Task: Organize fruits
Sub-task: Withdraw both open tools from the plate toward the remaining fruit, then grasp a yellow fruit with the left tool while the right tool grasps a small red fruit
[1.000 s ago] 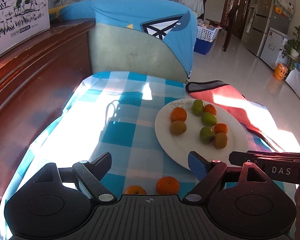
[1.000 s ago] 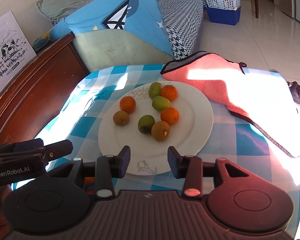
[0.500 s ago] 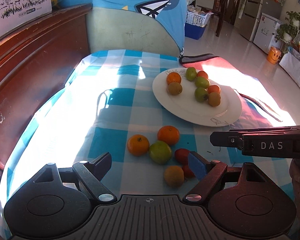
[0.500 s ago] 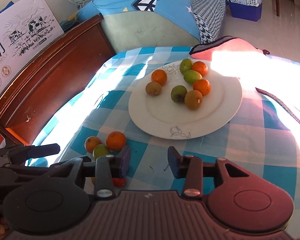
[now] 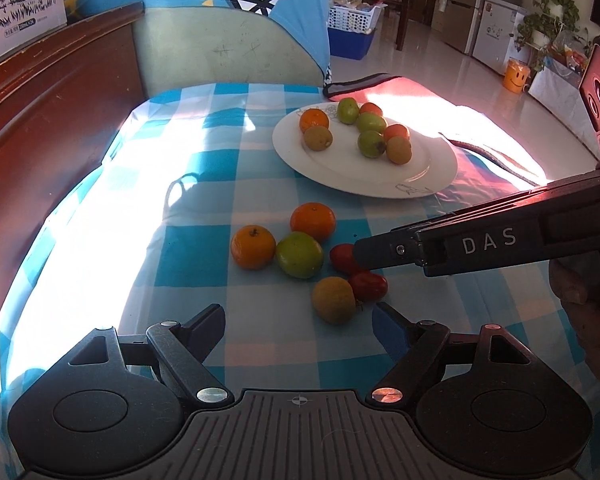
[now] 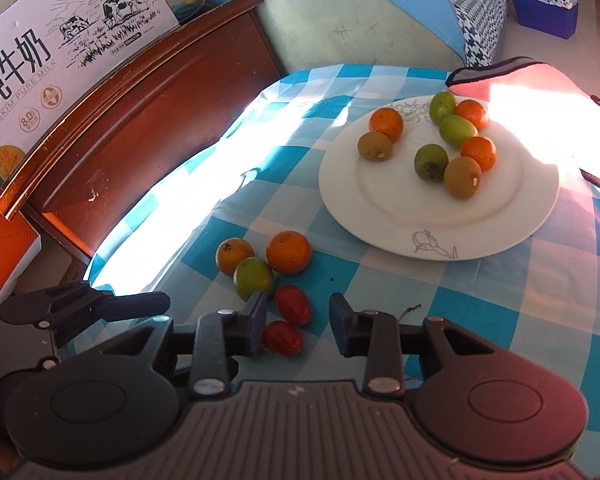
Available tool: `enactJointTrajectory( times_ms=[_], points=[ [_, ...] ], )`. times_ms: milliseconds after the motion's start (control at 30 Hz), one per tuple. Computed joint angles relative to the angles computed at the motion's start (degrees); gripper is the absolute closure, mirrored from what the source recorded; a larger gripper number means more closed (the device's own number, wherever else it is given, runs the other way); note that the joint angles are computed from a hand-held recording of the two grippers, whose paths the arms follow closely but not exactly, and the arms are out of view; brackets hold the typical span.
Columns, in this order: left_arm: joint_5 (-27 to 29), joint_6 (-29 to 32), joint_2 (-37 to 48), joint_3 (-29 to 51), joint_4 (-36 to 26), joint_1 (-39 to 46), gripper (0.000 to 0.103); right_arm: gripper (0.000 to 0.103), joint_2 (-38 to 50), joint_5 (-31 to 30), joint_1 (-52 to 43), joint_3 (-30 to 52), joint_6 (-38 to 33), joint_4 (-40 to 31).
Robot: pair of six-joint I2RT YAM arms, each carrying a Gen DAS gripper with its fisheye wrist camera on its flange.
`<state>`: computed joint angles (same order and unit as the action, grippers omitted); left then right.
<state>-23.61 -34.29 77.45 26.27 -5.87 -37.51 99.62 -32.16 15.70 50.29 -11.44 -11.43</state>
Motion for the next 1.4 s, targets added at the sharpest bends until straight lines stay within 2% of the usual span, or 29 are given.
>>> enactJointTrajectory(
  times_ms=[233, 333, 567, 700, 833, 1067, 1400],
  points=[
    [-0.57, 2.54, 1.74, -0.98, 3.62, -1.03, 0.037, 0.072, 0.5, 1.86, 1.78, -0.22, -1.83, 0.84],
    [-0.86, 3.43, 2.41, -1.55, 5.64, -1.01, 0.039, 0.073, 0.85, 2.99, 2.57, -0.16, -2.21, 1.27],
    [-0.62, 5.83, 5.68, -1.69, 9.84, -0.7, 0.052, 0.073, 1.77, 4.67, 3.49, 0.29, -2.99, 1.88],
    [-0.03, 6.44, 7.85, -1.49, 11.6, -0.32, 0.053, 0.074, 1.67, 5.47, 4.1, -0.1, -3.79, 2.59],
    [-0.13, 6.98, 8.71, -1.75, 13.51, -0.2, 0.053, 0.081, 1.74, 5.61, 4.25, -0.28, -3.91, 3.03],
    [1.7, 8.37, 8.86, -2.31, 16.2, 0.23, 0.075, 0.083, 2.03, 4.7, 3.34, 0.34, -2.38, 2.3],
    [1.85, 7.29, 5.98, -2.79, 14.62, 0.1, 0.075, 0.083, 1.34, 3.79, 1.79, 0.84, 0.61, 2.19]
  ],
)
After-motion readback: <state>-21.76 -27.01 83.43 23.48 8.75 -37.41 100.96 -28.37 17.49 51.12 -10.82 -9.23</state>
